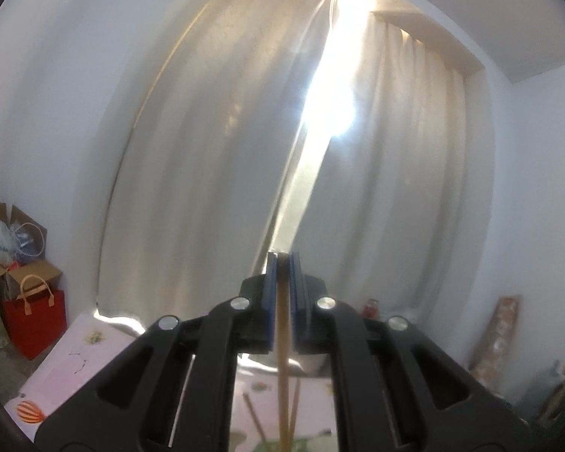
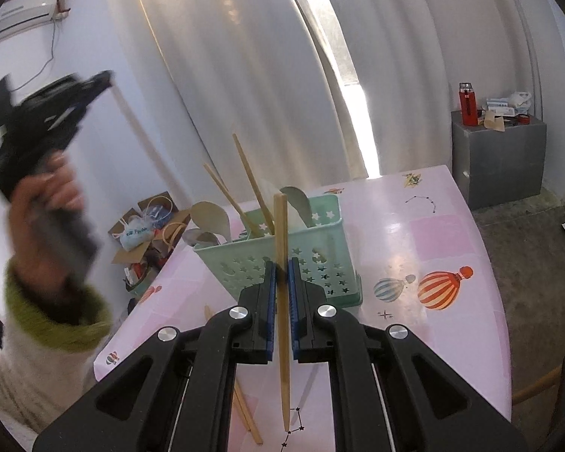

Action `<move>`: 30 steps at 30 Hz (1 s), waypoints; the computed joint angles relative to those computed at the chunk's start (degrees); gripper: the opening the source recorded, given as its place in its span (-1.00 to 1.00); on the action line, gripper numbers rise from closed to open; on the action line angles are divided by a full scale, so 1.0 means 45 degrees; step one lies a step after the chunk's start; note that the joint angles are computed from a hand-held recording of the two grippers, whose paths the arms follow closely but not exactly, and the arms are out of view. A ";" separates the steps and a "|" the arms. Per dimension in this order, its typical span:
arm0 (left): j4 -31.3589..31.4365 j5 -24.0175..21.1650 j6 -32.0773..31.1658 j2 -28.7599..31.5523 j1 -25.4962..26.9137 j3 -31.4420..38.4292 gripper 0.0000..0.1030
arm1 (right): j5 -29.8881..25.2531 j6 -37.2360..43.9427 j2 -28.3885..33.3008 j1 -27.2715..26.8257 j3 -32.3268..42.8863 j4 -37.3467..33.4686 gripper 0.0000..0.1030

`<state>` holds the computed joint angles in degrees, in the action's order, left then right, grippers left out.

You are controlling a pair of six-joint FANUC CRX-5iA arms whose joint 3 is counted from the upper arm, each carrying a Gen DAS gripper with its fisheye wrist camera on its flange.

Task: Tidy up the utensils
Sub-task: 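Drop the chopstick into the holder with the left tool while the right tool carries its chopstick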

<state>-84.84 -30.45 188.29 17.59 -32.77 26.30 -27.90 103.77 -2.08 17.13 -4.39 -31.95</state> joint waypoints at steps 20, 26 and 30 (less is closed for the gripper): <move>0.8240 0.2500 -0.7175 -0.0255 0.2055 -0.2266 -0.62 | -0.0302 0.0505 0.0221 -0.0507 0.0404 -0.0601 -0.87; 0.9014 0.2863 -0.8462 -0.1353 0.2241 -0.4029 -0.06 | -0.0399 0.1939 0.0672 -0.0675 0.1624 -0.1557 -0.87; 1.0787 0.2952 -1.0140 -0.1644 0.2384 -0.5081 0.15 | 0.0088 0.3152 0.0940 -0.0566 0.2564 -0.2230 -0.87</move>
